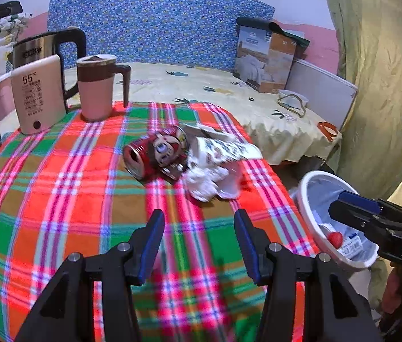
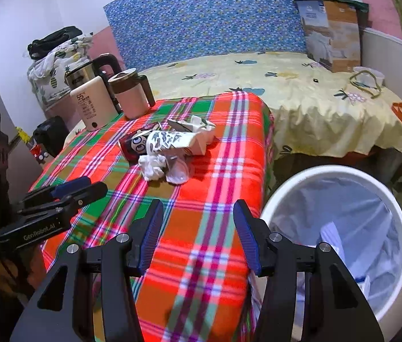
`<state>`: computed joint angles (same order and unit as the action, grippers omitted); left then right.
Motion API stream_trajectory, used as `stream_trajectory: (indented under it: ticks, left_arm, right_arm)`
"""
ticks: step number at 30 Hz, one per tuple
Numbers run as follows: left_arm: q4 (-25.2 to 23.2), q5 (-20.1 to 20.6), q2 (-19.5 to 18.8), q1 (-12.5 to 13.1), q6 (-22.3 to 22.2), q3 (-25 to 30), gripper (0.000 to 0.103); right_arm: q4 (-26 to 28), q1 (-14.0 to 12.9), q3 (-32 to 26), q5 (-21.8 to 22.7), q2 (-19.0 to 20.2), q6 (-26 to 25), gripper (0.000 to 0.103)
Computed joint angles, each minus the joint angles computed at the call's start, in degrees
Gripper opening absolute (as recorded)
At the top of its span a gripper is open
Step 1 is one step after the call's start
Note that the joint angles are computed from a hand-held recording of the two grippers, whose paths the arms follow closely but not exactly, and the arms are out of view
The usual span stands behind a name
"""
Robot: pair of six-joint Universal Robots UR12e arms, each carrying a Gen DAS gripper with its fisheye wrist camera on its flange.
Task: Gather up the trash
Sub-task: 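Move both grippers back over the table toward the red can and patterned cup, then grasp the red cartoon can with the left gripper while the right grasps the patterned paper cup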
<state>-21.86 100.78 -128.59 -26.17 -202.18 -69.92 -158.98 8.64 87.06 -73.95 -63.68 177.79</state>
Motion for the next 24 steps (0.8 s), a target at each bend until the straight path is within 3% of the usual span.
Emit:
stream_trajectory:
  ticks: [7, 24]
  left_arm:
    - [-1.37, 0.52, -1.35, 1.56, 2.96, 2.72, 0.053]
    - [-4.05, -2.41, -5.96, 4.43, 11.27, 9.77, 0.061]
  right_arm:
    - [1.63, 0.55, -2.77, -0.64, 1.64, -1.31, 0.053]
    - [7.44, 0.34, -10.71, 5.20, 6.77, 4.99, 0.053]
